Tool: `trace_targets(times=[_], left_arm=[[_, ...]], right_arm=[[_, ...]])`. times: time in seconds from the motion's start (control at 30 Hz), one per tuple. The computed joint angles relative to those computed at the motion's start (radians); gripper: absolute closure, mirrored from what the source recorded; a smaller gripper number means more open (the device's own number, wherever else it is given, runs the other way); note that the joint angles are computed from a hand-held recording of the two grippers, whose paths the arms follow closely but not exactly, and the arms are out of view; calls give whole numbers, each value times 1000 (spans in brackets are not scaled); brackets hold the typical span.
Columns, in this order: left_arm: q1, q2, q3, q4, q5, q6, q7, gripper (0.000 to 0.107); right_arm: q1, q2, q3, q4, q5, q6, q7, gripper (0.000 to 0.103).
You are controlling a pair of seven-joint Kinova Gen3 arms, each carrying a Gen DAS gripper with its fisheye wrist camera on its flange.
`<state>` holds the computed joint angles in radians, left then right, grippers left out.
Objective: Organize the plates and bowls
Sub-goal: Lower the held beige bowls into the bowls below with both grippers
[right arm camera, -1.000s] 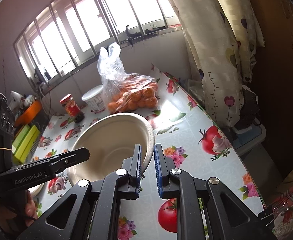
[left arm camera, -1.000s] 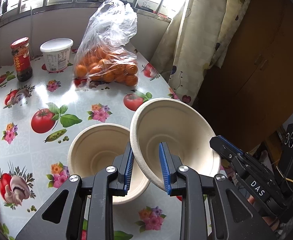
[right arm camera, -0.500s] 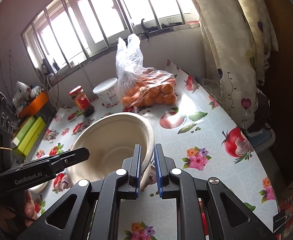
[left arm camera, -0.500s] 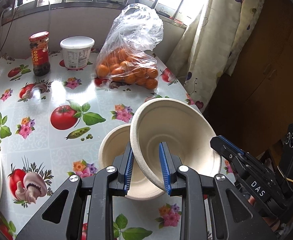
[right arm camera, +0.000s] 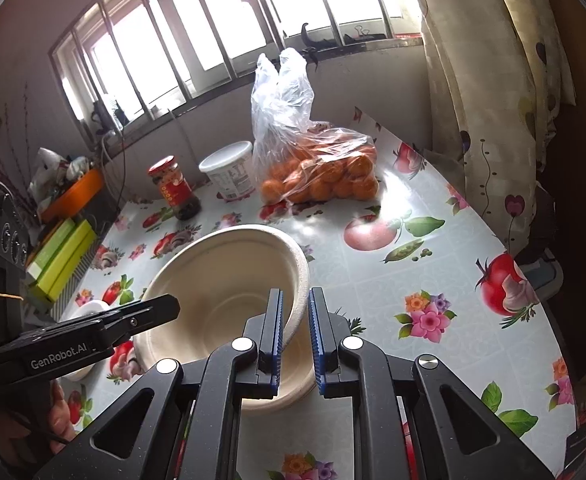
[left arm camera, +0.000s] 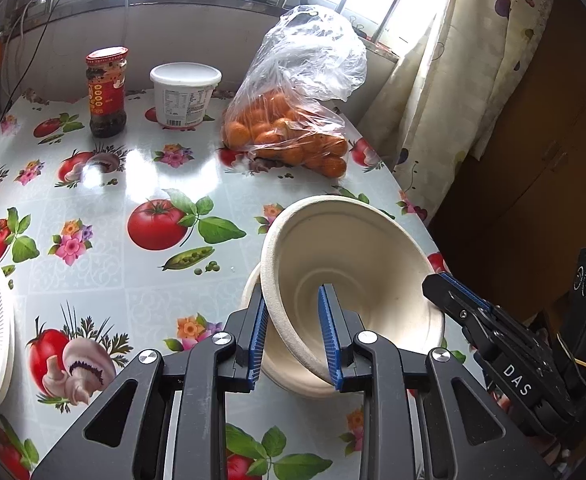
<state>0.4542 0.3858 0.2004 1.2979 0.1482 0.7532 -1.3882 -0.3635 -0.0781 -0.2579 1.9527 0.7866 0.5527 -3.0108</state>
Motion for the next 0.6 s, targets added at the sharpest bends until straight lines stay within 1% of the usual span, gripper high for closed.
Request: trace_targets(times=[0.6], left_arm=[[3, 37, -4, -3, -2, 16, 5, 81]], right_arm=[[3, 29, 33, 15, -47, -46, 41, 90]])
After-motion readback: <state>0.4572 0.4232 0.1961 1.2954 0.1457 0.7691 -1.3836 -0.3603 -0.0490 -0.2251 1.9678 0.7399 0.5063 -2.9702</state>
